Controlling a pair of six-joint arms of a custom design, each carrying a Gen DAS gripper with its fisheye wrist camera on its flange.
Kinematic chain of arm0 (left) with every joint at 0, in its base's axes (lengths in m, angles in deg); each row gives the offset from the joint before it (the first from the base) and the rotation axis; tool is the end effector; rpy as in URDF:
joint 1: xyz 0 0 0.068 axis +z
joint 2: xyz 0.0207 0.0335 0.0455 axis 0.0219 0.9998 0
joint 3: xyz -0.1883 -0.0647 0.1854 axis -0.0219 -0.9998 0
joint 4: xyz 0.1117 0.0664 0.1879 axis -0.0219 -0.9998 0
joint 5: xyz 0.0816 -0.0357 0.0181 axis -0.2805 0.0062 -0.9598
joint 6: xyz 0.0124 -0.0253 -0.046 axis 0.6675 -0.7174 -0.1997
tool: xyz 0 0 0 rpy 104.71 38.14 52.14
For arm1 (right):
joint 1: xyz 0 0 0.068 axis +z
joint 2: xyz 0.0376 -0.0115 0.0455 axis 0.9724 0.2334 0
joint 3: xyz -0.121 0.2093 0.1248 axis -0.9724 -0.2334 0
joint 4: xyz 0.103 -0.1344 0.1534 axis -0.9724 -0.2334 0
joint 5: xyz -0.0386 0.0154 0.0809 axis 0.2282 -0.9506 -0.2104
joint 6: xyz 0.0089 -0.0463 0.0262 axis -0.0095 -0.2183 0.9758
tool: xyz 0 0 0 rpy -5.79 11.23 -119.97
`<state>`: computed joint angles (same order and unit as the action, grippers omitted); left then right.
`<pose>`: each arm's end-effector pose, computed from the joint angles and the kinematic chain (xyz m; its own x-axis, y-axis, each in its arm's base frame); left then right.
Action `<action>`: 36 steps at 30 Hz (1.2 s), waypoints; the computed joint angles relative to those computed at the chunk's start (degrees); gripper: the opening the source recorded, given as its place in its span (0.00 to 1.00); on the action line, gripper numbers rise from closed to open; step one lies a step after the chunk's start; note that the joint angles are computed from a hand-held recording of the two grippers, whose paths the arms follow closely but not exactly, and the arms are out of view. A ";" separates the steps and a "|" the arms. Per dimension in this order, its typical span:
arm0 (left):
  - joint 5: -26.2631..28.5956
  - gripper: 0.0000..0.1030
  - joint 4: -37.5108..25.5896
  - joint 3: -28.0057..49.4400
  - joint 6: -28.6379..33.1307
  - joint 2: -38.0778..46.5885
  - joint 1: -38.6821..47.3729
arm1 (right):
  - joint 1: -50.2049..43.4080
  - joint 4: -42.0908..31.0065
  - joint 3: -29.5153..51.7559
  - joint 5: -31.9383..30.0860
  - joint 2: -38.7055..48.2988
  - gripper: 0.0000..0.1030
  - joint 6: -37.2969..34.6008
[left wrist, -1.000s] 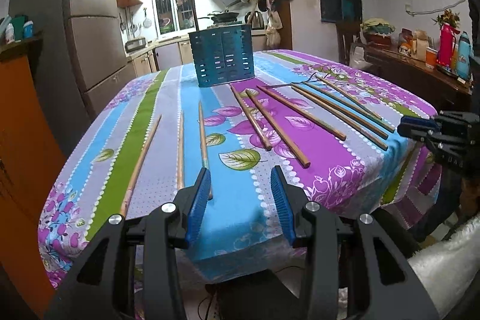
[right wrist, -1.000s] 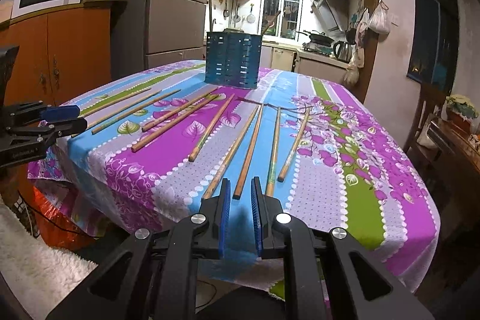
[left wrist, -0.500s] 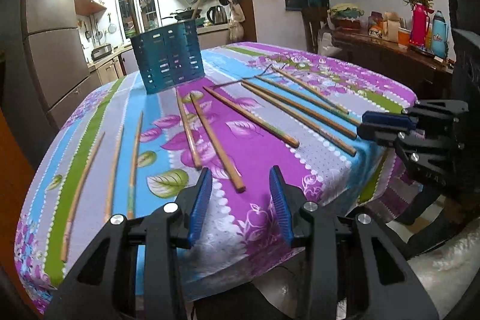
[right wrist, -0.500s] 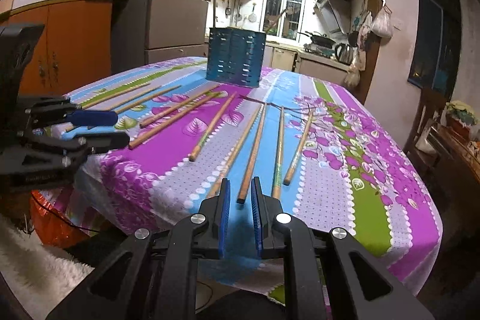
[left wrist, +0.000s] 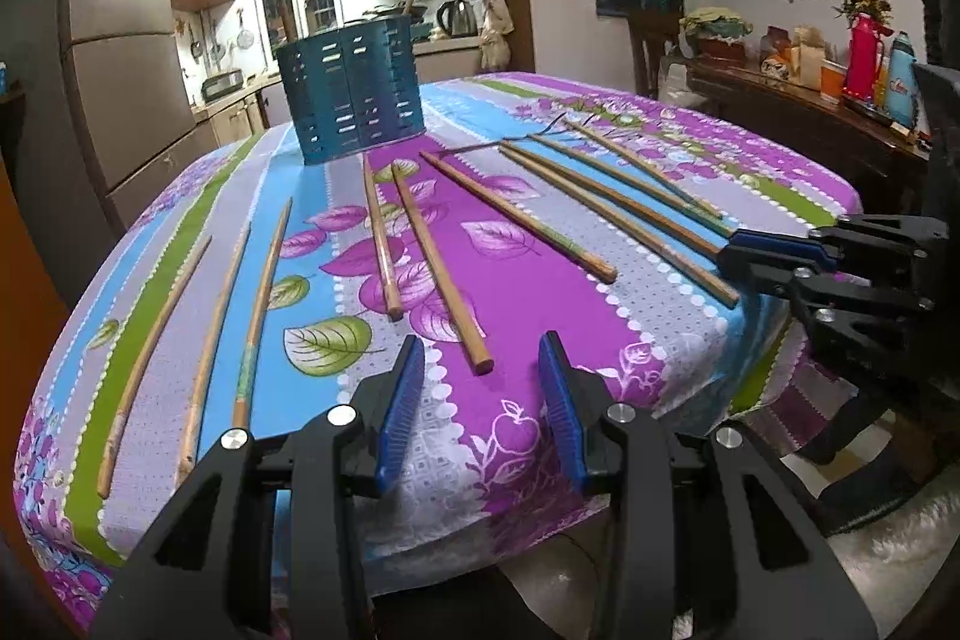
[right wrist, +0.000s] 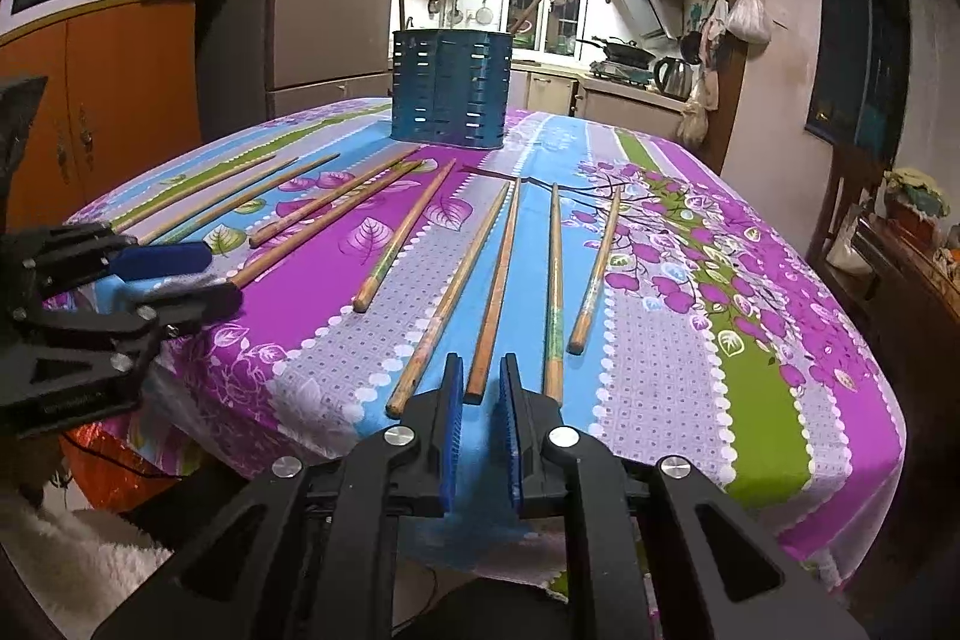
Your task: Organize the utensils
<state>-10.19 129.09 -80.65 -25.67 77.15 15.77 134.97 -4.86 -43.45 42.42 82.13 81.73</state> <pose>0.1998 0.0310 0.0482 -0.4394 0.3973 -0.8057 0.5552 0.8252 0.1041 0.1299 0.1627 0.0665 -0.5528 -0.0596 -0.8312 -0.0206 0.9981 -0.0578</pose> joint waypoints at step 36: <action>-0.34 0.05 16.39 -5.23 -8.89 3.63 0.74 | 5.27 -4.87 1.32 7.83 -1.10 0.07 9.08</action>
